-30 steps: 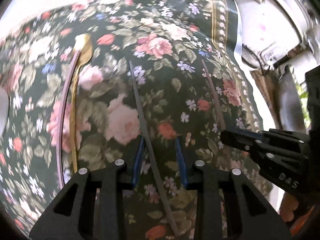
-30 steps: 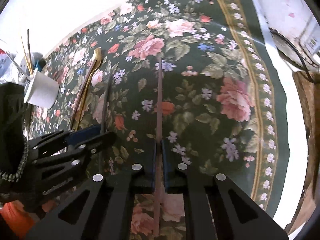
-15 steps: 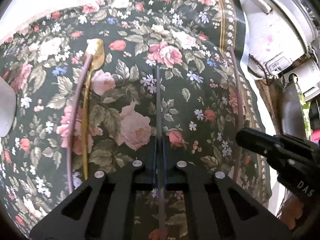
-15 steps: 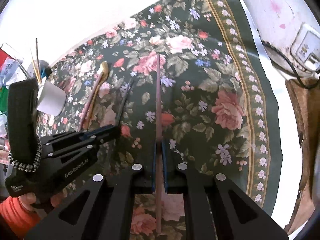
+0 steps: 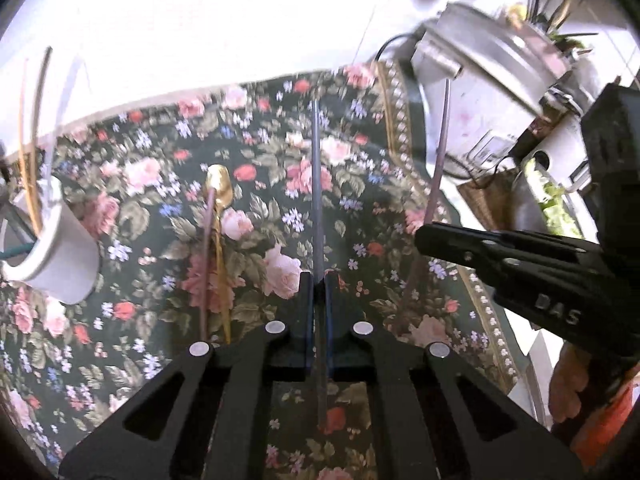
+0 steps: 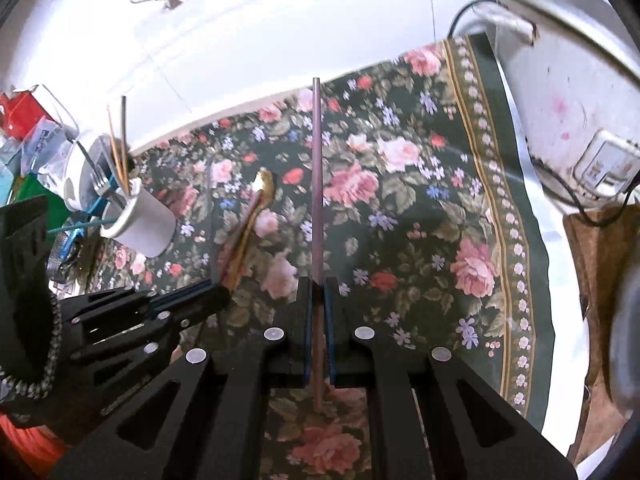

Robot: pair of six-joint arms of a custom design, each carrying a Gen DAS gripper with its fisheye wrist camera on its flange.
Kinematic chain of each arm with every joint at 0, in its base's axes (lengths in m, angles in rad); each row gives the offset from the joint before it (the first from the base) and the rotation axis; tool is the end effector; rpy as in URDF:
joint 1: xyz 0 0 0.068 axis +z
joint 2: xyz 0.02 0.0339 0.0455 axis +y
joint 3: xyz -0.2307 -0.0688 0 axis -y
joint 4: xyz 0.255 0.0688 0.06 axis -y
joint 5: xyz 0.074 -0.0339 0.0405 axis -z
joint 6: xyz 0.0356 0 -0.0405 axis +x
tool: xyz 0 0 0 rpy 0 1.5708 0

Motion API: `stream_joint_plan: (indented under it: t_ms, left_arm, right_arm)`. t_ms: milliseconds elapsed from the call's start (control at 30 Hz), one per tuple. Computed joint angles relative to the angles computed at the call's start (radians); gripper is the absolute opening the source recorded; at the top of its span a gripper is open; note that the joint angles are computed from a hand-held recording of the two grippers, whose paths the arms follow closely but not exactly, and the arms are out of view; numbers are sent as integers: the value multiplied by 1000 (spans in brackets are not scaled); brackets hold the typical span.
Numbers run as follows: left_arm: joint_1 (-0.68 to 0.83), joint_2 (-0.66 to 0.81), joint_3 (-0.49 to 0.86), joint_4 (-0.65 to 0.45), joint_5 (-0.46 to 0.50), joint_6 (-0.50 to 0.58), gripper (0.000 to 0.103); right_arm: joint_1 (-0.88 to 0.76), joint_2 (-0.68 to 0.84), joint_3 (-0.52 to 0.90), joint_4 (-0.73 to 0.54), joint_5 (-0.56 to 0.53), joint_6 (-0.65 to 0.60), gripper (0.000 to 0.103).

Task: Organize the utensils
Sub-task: 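Lift both held chopsticks upright and carry them over the white cup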

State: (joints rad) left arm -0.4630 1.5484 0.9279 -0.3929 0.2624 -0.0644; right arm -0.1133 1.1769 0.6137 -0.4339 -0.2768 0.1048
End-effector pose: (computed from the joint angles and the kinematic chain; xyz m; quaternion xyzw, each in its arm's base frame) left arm 0.2773 -0.1487 0.1527 0.2240 0.9272 -0.1925 0.2305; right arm 0.2374 -0.0172 0.1502 0.0646 0.9486 0.1311 0.2808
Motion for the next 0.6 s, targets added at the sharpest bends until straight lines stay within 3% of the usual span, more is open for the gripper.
stream_joint_plan:
  t_ms: [367,600]
  left_arm:
    - [121,-263,-62,-50,56,68,3]
    - [237,-362,-24,-118,110,117,3]
  right_arm:
    - [153,-174,27,-51,100,118,5]
    - [274,-190,117,-59,175,175,5]
